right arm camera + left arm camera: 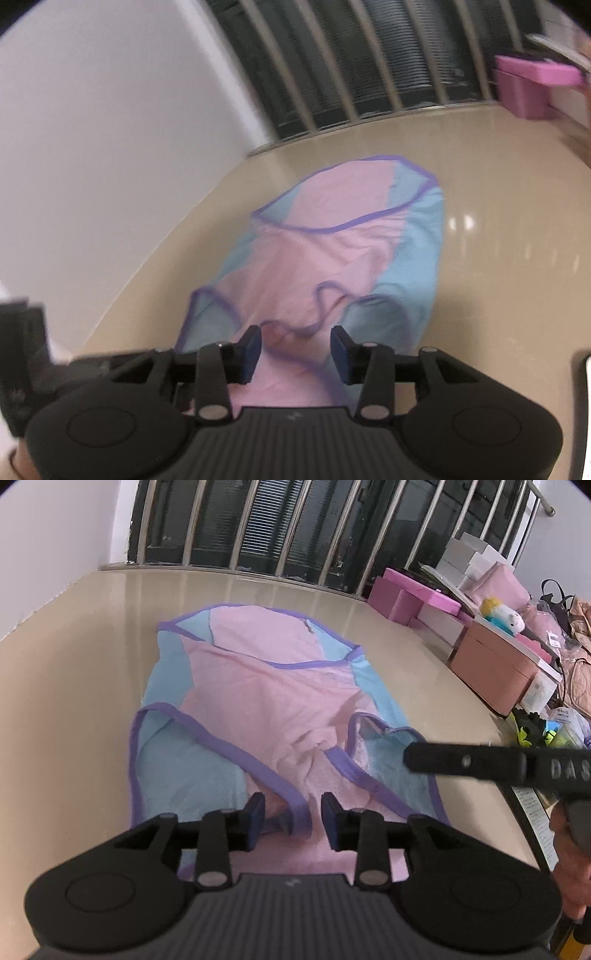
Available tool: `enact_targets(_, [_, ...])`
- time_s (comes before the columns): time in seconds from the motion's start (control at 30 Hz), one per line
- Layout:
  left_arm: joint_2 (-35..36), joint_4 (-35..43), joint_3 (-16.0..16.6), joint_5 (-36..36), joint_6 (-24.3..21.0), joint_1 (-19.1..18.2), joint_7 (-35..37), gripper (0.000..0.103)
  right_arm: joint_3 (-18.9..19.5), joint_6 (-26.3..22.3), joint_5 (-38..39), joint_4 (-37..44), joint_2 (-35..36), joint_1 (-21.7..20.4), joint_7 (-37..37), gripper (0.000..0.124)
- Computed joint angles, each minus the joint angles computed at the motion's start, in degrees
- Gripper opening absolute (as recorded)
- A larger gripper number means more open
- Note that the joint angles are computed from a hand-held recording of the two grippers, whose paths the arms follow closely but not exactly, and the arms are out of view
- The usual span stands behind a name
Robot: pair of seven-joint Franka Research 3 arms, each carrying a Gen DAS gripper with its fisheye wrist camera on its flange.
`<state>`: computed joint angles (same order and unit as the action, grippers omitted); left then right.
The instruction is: Fold clothes
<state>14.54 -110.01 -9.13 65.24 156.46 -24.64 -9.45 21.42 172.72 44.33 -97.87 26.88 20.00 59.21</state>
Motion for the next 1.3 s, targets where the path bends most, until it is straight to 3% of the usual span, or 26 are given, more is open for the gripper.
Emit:
enact_targets(0.2, [-0.8,-1.4,0.4,2.2,1.6,0.2,-1.9,0.033,0.3,-2.8,-0.1,5.9,4.7,1.1,2.1,0.037])
enact_targets(0.23, [-0.9,-1.7,0.6,3.4,2.2,0.2,-3.3,0.032,-1.6,-3.3,-2.1,6.7,5.3,2.8,4.3,0.032])
enact_targets(0.27, [-1.0,-1.9,0.7,4.2,2.7,0.4,-4.5,0.031,-3.7,-3.8,-4.2,7.4,5.8,4.7,6.7,0.010])
enact_targets(0.3, [-1.0,-2.0,0.6,4.3,2.6,0.5,-5.2,0.030,-5.5,-4.3,-6.6,8.2,6.5,6.2,9.2,0.002])
enact_targets(0.37, [-1.1,-2.1,0.4,4.4,1.6,0.6,-6.1,0.021,-4.4,-1.1,-7.3,5.6,5.0,5.9,8.2,0.001])
enact_targets(0.43, [-1.6,-2.6,0.6,5.4,1.6,0.8,-9.1,0.021,0.0,5.0,-5.7,0.4,2.2,2.9,4.3,0.001])
enact_targets(0.5, [-1.9,-3.1,1.0,7.5,3.0,1.3,-13.6,0.020,1.1,7.0,-6.5,-4.1,-0.5,2.2,3.2,0.001])
enact_targets(0.67, [-1.9,-2.8,0.2,9.1,2.6,2.1,-15.2,0.026,-4.8,5.3,-14.5,-9.5,-3.7,7.1,8.3,0.009])
enact_targets(0.77, [-2.1,-2.6,0.0,10.8,2.5,1.8,-15.4,0.037,3.8,8.0,-8.9,-10.2,-3.9,-0.8,3.4,0.029])
enact_targets(0.83, [-2.2,-2.3,-0.1,13.1,2.5,1.6,-16.7,0.037,9.1,11.2,-6.4,-10.6,-3.5,-5.6,1.4,0.030])
enact_targets(0.87, [-1.9,-1.9,-0.4,12.8,2.5,1.8,-15.9,0.037,9.7,11.4,-6.0,-10.0,-3.1,-6.4,1.0,0.030])
enact_targets(0.9, [-1.4,-1.5,-0.9,10.9,2.0,1.9,-13.2,0.032,8.3,11.0,-7.0,-9.6,-3.0,-5.6,2.4,0.030])
enact_targets(0.93, [-0.7,-0.8,-1.6,7.1,0.0,1.8,-8.3,0.008,5.8,10.2,-7.8,-9.3,-3.3,-3.8,3.8,0.030])
enact_targets(0.97, [-0.1,-0.2,-2.0,4.4,-1.7,1.5,-4.7,0.007,2.7,9.2,-9.1,-8.8,-3.4,-1.4,5.6,0.030])
enact_targets(1.03, [-0.2,-0.6,-1.5,4.5,-1.7,0.6,-4.0,0.008,-2.6,9.0,-11.4,-9.6,-4.3,2.6,9.0,0.030])
enact_targets(1.1, [-2.1,-2.6,-0.7,7.3,-0.5,0.1,-7.5,0.019,-6.4,9.2,-13.7,-11.6,-5.8,5.4,11.9,0.030])
enact_targets(1.13, [-3.5,-4.0,-0.5,9.1,-0.7,0.0,-10.2,0.045,-7.9,9.3,-14.9,-12.9,-6.8,6.4,13.1,0.030])
enact_targets(1.17, [-5.4,-5.8,-0.6,10.5,-1.6,0.1,-12.4,0.059,-10.5,8.4,-16.9,-14.1,-7.9,8.3,14.5,0.030])
enact_targets(1.23, [-9.0,-9.2,-1.5,12.1,-3.6,0.9,-15.6,0.059,-17.7,3.5,-23.7,-16.0,-10.2,13.9,19.5,0.030])
enact_targets(1.3, [-11.8,-11.8,-3.0,7.4,-5.7,2.3,-10.5,0.059,-17.7,2.3,-26.4,-17.7,-11.5,13.9,21.0,0.030])
